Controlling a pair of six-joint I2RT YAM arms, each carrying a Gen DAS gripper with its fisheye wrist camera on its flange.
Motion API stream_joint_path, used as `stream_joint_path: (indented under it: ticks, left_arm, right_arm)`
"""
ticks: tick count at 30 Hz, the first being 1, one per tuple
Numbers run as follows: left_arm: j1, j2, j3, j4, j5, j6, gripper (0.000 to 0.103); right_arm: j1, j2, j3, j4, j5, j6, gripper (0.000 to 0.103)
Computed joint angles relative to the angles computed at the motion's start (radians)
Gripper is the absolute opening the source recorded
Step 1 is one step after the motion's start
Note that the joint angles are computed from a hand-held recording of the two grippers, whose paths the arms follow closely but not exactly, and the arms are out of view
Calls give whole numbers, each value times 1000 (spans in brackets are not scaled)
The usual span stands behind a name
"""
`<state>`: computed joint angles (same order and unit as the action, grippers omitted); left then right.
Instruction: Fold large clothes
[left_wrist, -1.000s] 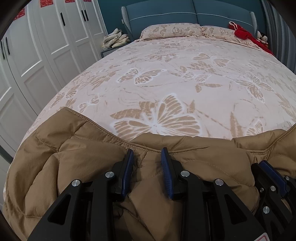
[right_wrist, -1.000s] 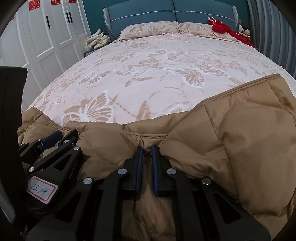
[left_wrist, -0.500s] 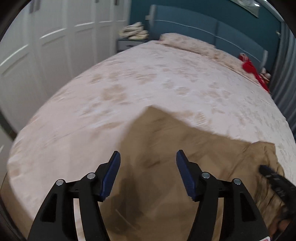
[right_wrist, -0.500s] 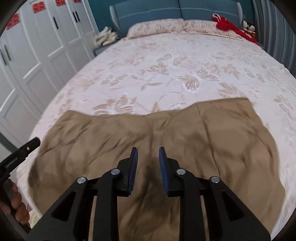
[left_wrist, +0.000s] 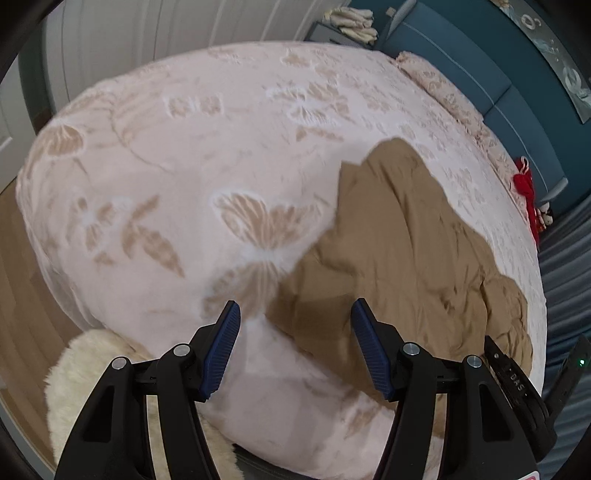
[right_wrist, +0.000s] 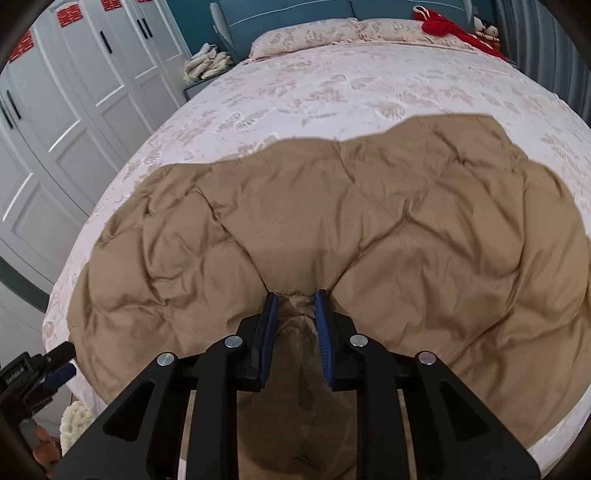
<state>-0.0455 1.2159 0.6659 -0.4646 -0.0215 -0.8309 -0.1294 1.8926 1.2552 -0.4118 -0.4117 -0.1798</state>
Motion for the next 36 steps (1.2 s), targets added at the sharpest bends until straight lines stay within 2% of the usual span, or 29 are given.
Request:
stream_joint_path:
  ticks: [3,5,8,15,19,21,26,27,28,30,31,32,36]
  left_arm:
    - [7,74,4,79,32,-14,62]
    - [14,109,3,123,61,-21,69]
    - [26,159,-2,189,95,-80,73]
    - [38,59,-72,175,157,-155,73]
    - [-25,25,-95,166,110,-188,73]
    - [-14,57,-85,190,114,-176,73]
    - [53,132,-90,328,187,-224,74]
    - [50,140,-82,336,189,-224,71]
    - [45,149,-67,341,197,-216,57]
    - [10,157,-5,277,157,-179,42]
    - [-10,148,22,246,130,-154,29]
    - [-32,134,52,205,94,-123,20]
    - [-65,63,117,123,52,-49,12]
  right_arm:
    - [17,13,-22,39,37,-7,20]
    - [27,16,-41,67,57,-12,20]
    - [34,17,-70,112,69,-17,20]
    - [33,20,-104,171,65,-31,20]
    - [32,12,-125,193,58,-25,20]
    - [30,15,-122,191,54,-27,20]
    - [26,13,-121,184,47,-32,20]
    - [27,13,-120,183,48,-31,20]
    - [28,12,-121,184,50,-29,20]
    - [27,15,-116,179,48,-35,20]
    - [27,18,-106,167,50,-40,20]
    - [26,21,-84,137,50,-49,20]
    - [-16,6,5,-28,-1,-63,20]
